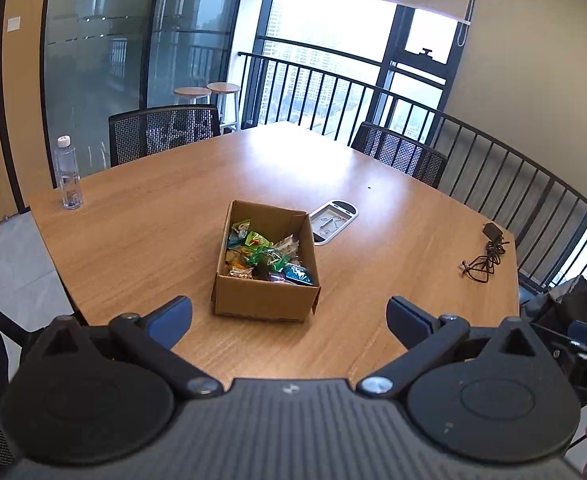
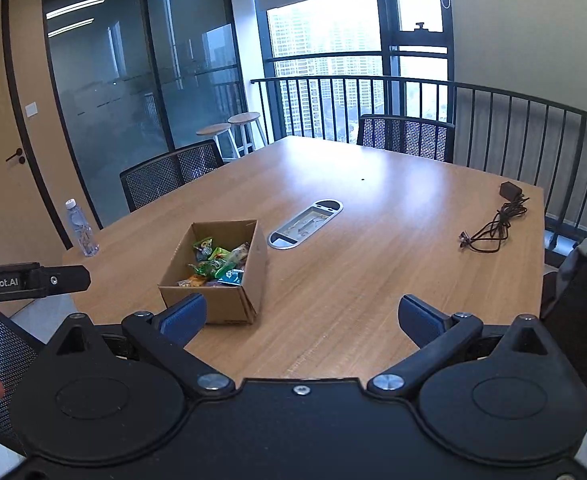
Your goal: Organize snacks
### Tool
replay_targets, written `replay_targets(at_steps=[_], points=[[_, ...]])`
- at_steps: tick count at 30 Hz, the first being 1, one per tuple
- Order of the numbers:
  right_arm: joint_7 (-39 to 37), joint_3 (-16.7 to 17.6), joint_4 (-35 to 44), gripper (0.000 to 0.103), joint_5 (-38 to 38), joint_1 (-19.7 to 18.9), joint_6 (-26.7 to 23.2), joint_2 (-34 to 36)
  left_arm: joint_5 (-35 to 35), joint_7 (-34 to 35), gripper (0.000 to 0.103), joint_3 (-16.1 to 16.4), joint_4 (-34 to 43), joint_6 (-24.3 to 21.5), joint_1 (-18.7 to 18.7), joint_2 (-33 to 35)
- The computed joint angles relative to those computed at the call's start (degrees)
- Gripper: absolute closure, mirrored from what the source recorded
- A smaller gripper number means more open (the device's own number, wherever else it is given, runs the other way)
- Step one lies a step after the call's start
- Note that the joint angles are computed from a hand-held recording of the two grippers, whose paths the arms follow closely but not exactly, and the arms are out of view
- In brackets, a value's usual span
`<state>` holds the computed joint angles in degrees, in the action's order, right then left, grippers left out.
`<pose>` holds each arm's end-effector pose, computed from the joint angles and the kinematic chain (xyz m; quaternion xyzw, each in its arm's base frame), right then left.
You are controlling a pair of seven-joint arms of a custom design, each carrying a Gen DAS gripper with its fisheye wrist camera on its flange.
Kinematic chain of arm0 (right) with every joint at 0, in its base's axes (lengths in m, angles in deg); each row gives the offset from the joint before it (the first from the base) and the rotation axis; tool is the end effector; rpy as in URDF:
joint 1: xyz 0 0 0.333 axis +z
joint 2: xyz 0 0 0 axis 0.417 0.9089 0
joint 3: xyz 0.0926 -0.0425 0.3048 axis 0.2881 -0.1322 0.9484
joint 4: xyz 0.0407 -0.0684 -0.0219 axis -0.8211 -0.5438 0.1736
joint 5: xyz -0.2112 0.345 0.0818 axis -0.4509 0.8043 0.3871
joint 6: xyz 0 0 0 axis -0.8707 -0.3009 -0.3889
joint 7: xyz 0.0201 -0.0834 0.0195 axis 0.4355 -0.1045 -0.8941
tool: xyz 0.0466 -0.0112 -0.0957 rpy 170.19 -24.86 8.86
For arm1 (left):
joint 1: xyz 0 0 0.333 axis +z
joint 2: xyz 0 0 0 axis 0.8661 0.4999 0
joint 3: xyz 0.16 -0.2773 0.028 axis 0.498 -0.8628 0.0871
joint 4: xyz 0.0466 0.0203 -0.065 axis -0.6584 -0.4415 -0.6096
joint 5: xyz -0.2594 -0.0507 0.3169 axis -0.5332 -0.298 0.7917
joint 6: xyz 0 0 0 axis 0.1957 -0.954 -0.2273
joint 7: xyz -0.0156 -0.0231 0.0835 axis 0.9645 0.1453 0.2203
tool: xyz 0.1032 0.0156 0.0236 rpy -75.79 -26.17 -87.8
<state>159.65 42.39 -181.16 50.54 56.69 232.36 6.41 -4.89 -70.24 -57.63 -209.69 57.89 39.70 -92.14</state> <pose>0.5746 0.4481 0.4511 -0.7733 0.4097 -0.1626 0.4558 0.4406 -0.3378 0.4808 -0.8003 0.3976 -0.2780 0.3524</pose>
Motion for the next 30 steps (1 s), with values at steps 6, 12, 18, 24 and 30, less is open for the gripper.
replay_targets(at_steps=[6,12,18,24,30], points=[[1.2,-4.1,-4.5,0.000,-1.4,3.6,2.3,-3.1,-0.1,1.0,0.000,-1.4,-0.1,-2.4,-1.3,-0.7],[1.7,-4.3,-6.8,0.000,-2.4,3.8,2.0,-4.9,-1.3,1.2,0.000,-2.1,-0.6,-4.9,-2.6,-1.2],[1.7,-3.1,-9.1,0.000,-2.3,2.9,2.7,-5.9,-3.3,0.8,0.000,-2.6,-1.8,-6.6,-3.3,-2.0],[1.6,-2.5,-10.5,0.000,-2.0,2.8,3.6,-6.7,-4.0,0.2,0.000,-3.1,-2.1,-8.7,-3.9,-2.4],[1.1,-2.1,-9.0,0.000,-1.8,2.4,2.1,-5.7,-2.6,0.7,0.001,-2.8,-1.4,-8.0,-4.0,-1.4]])
